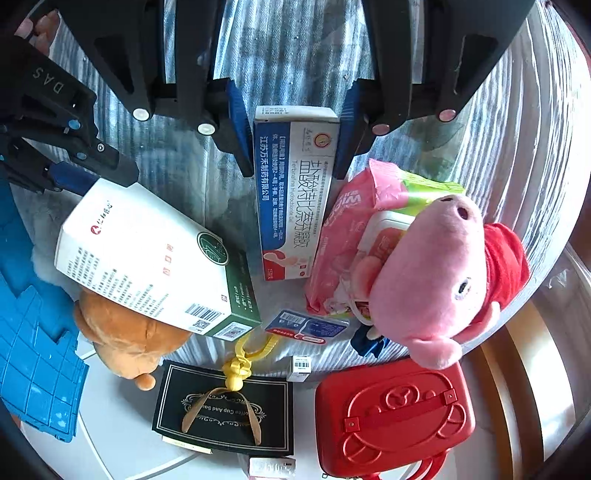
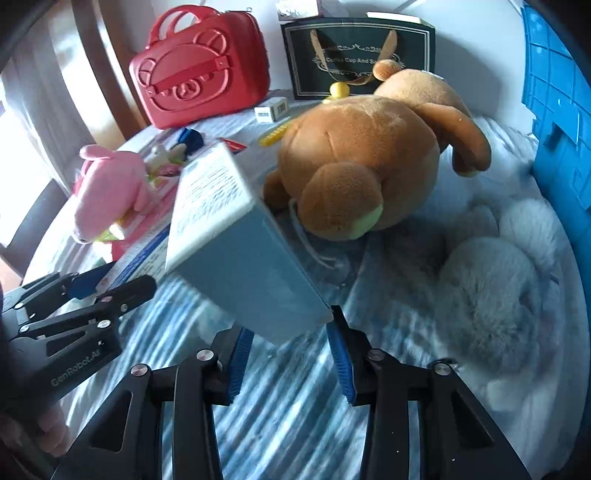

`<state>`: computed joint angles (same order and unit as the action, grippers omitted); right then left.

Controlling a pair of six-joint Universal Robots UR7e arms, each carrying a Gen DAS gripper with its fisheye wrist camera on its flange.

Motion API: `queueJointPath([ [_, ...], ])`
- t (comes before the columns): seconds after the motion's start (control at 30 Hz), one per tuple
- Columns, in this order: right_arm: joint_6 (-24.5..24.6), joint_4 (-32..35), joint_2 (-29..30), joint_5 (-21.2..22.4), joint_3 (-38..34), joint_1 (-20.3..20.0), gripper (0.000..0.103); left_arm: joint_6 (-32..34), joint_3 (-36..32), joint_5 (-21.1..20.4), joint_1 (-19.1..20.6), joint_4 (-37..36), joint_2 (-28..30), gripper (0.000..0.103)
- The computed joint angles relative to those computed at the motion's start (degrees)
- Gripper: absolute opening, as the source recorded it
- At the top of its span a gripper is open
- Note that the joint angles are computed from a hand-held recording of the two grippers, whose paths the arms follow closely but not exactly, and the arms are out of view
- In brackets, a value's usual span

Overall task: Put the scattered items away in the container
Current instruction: 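Grasp the white-blue ointment box with the left tool while the right tool grasps the white-green medicine box, then lift both boxes and carry them over the blue crate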

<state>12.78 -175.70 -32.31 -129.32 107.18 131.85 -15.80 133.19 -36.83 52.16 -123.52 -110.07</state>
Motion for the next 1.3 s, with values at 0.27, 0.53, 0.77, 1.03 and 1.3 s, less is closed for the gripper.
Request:
queueJointPath([
  [0.27,-1.33,-2.92,-0.67,-0.19,1.48,2.68,0.054,-5.37,0.87,1.18,-4.73,6.33,-4.63,0.040],
  [0.53,-3.14,-5.40,2.44,-0.89,-0.11,1.14,0.064,-6.70,2.50,1.57,-3.04,6.46,-4.42,0.040],
  [0.77,-3.52,-10.13,3.54,-0.30,1.06,-0.02,0.063,-3.19,2.72,-0.18,0.92,-1.19,-0.18,0.040],
  [1.03,-3.57,-12.61,4.21,-1.07,0.26,1.05,0.035,-5.24,5.10,5.31,-4.66,0.90,-3.04,0.039],
  [1.3,-2.39,-14.26,1.90,-6.06,1.03,6.59,0.033,-13.94,3.03,8.48,-14.25,17.77,-12.42,0.039],
])
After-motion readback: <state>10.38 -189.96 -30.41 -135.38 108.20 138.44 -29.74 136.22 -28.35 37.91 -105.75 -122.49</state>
